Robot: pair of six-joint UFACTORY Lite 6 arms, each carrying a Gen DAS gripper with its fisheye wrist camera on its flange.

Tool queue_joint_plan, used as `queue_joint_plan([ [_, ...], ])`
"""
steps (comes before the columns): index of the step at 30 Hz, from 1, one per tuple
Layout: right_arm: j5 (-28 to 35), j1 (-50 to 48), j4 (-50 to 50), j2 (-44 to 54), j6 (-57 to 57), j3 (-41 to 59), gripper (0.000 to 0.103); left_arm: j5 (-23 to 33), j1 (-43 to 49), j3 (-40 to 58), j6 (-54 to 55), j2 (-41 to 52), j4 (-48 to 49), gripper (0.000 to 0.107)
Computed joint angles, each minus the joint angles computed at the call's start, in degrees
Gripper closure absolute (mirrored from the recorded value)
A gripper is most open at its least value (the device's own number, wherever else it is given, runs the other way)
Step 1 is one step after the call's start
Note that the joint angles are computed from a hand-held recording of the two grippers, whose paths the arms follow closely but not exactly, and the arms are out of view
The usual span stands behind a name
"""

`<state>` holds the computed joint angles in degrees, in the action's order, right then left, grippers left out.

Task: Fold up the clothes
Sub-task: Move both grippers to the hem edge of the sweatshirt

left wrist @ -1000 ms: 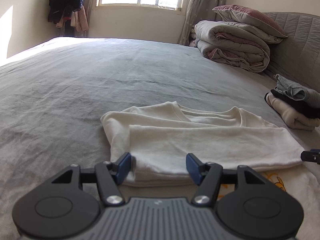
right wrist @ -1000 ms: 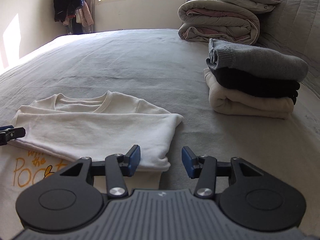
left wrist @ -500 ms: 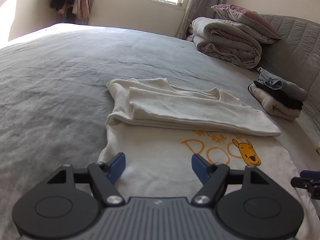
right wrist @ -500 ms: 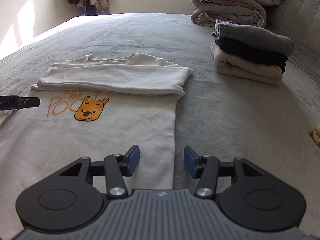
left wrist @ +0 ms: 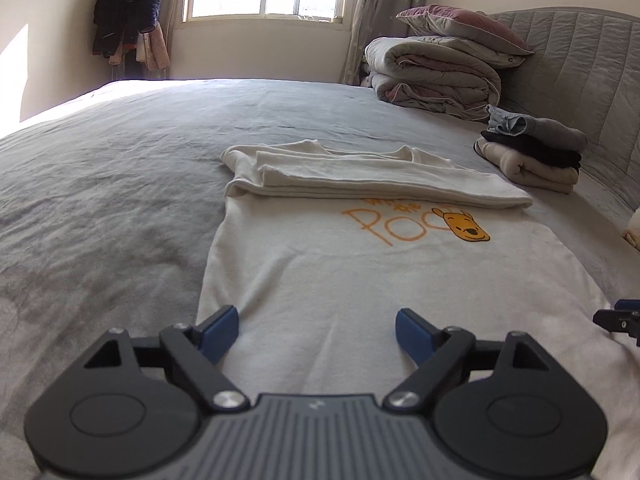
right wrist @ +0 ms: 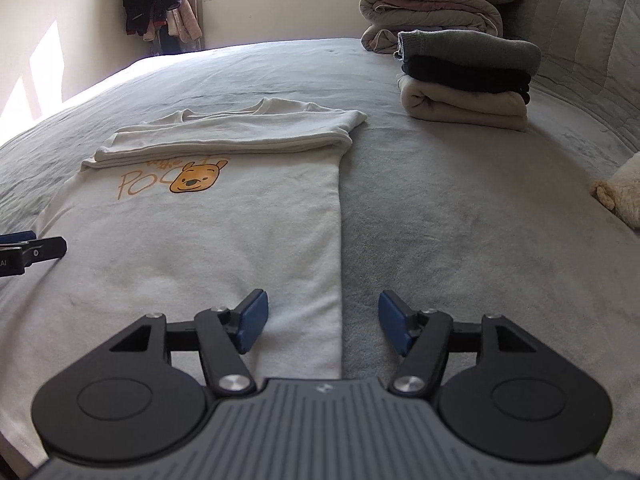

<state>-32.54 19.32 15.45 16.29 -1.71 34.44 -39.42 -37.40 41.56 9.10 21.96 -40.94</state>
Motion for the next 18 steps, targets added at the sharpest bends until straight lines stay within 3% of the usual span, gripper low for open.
queue_joint_plan([
  [6,-7.3,2.2,1.4,-3.1,3.4,-8.1,0.036,-3.7,-5.4,-3.4,0.4,-1.5,-7.7,0.020],
  [13,-16.2,11.0,10.8,-8.5,5.2,-19.4,0.035,-17.3,-20.1,-11.2,-4.4,-1.0,-19.7,0.020],
  [18,-21.1,18.5,16.2,-13.7,11.0,-28.0,0.035,-20.1,-29.0,-16.1,-7.2,-4.1,-27.1,0.020],
])
